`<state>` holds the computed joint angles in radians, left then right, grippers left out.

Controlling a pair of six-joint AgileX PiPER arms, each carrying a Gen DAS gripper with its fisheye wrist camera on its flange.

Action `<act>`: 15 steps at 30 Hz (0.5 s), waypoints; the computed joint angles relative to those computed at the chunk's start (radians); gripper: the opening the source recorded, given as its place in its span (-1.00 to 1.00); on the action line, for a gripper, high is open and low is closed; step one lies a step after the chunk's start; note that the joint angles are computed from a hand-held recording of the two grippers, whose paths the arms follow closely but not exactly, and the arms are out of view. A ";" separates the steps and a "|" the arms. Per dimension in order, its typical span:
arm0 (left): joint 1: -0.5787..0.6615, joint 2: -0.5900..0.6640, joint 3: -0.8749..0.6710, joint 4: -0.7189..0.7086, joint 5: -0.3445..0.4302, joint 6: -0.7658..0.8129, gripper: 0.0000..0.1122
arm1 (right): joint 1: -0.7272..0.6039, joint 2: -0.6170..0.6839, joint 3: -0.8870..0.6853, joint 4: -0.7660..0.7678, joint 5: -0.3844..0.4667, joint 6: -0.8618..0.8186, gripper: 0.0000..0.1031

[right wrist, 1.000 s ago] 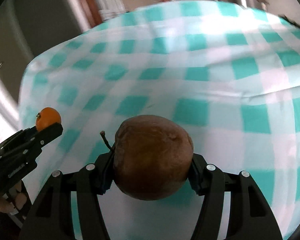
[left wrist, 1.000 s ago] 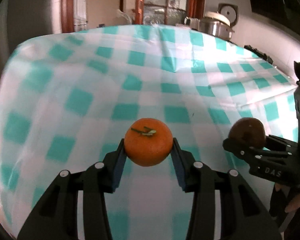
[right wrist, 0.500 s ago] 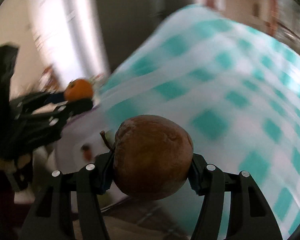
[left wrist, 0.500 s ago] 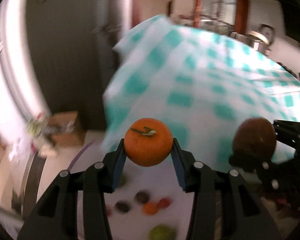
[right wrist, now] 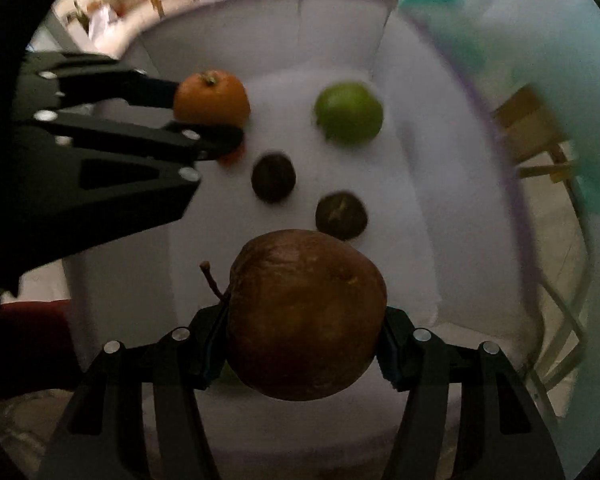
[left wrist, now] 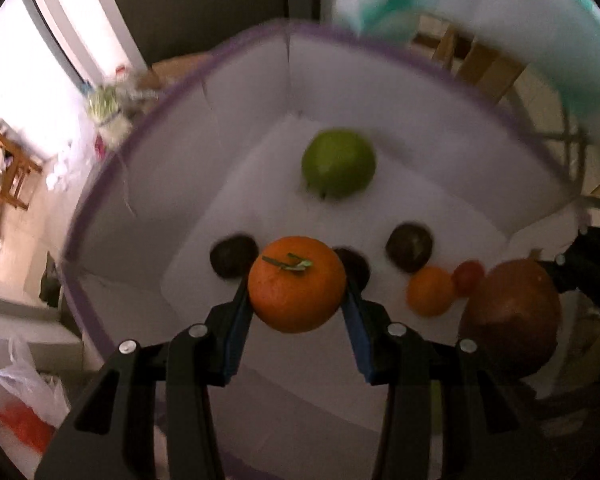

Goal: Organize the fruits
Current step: 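Carry both fruits down into the white box and open both tools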

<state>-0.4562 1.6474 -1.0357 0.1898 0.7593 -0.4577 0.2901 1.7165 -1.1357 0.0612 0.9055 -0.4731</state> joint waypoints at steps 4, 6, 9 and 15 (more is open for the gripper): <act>0.010 0.066 -0.008 -0.014 0.007 -0.002 -0.20 | 0.014 0.053 -0.005 -0.027 -0.020 0.012 0.15; 0.012 0.075 -0.008 -0.020 0.007 0.002 -0.20 | 0.020 0.062 -0.005 -0.034 -0.026 0.015 0.15; 0.019 0.082 -0.014 -0.033 0.014 0.019 -0.19 | 0.024 0.073 -0.008 -0.048 -0.025 0.021 0.15; 0.023 0.092 -0.016 -0.034 0.012 0.034 -0.06 | 0.049 0.058 0.005 -0.056 -0.010 0.070 0.16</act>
